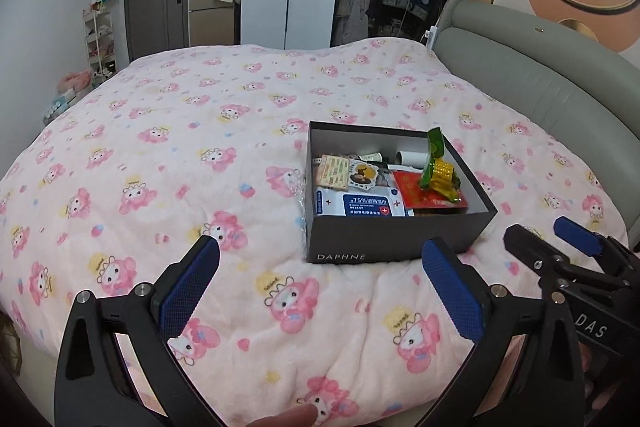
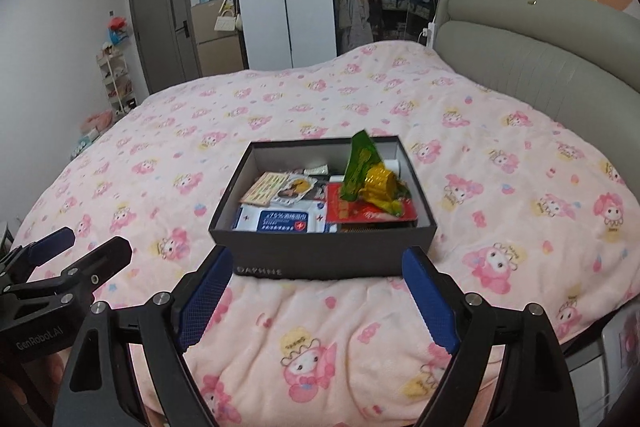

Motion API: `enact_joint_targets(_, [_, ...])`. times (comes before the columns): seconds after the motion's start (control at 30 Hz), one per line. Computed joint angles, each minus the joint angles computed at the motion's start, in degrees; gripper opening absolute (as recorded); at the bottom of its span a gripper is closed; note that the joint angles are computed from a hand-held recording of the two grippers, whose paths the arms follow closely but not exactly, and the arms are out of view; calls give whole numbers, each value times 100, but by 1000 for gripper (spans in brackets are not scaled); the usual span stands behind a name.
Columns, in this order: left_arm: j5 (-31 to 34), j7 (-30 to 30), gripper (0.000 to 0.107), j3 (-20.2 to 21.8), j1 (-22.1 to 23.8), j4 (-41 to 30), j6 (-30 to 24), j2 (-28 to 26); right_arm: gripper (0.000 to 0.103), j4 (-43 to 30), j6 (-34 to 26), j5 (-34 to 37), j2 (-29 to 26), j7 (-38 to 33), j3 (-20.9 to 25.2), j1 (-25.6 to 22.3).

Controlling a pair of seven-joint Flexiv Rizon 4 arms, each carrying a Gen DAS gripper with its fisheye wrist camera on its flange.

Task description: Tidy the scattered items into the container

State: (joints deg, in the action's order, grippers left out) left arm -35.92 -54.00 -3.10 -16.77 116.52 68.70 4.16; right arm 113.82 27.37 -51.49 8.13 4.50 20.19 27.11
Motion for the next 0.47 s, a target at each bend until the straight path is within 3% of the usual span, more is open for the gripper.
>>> enact_joint_targets(0.47, [71,37,102,-7,-13,73,-54,1,86,15,58,118,-57,71,-3,77])
